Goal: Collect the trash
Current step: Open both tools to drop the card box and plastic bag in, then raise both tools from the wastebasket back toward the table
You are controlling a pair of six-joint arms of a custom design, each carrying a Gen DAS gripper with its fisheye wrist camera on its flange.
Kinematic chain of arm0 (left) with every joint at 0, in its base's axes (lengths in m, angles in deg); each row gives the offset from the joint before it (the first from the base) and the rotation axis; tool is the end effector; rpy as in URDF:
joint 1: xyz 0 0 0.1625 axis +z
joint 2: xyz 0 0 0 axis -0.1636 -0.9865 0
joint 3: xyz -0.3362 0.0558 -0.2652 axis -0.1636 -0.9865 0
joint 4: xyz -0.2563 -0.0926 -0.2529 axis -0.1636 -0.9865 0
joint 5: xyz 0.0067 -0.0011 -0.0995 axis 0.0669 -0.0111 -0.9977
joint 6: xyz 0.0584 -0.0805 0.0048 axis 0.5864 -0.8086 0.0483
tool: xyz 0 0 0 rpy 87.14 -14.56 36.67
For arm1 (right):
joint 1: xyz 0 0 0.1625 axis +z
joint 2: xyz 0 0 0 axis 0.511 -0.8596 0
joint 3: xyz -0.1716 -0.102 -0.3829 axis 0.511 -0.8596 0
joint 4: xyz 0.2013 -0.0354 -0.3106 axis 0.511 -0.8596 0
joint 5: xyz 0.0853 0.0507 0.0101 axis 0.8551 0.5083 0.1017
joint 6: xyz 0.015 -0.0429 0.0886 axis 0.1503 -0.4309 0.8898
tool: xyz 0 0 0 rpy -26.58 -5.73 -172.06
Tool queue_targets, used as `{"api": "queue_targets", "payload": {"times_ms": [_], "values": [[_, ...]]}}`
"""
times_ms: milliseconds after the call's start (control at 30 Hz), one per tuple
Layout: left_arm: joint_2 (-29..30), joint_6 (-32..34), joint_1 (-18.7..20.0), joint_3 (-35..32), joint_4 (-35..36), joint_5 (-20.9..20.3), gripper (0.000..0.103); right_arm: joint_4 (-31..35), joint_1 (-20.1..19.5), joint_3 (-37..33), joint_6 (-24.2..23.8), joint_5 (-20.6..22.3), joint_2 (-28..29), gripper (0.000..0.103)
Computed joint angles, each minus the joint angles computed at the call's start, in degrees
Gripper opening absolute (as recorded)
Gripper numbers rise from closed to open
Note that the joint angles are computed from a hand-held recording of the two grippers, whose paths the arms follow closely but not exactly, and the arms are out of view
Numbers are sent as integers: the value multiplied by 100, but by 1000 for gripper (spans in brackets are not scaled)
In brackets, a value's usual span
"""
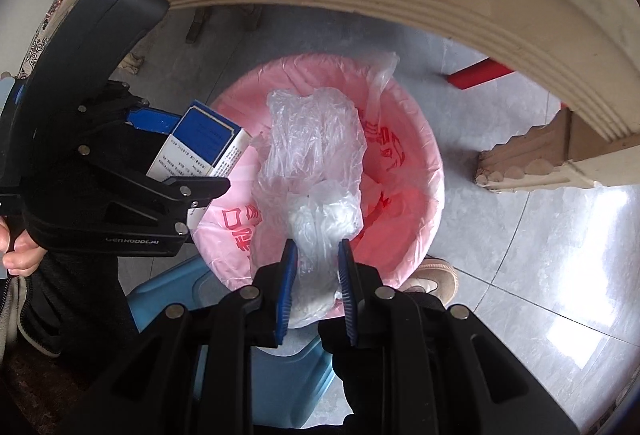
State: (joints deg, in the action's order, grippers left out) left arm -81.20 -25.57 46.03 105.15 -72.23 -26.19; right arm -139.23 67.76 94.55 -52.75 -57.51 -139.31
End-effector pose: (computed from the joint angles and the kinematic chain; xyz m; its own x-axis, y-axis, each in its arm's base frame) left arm -0.2478 -0.3892 -0.0063 -0.5074 0.7715 -0.3838 0.4541 0.6179 0.6418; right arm 0.1261 -0.2885 0.1648 -0.8581 0.0609 0.5098 0.0274 0.9970 -0.0730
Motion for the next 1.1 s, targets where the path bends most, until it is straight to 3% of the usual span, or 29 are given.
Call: {"api": "queue_targets", "payload": {"times_ms": [300, 667, 933, 1100], "values": [[208, 4, 141, -47, -10, -10, 67, -103, -249, -53, -110, 31, 272, 22], [246, -41, 273, -92, -13, -55, 68, -216, -278, -60, -151, 1, 440, 22], [204, -45, 274, -76, -50, -17, 75, -291, -239, -32, -111, -43, 451, 38], [175, -23, 234, -31, -77, 38, 75, -320, -216, -32, -106, -38, 418, 41]]}}
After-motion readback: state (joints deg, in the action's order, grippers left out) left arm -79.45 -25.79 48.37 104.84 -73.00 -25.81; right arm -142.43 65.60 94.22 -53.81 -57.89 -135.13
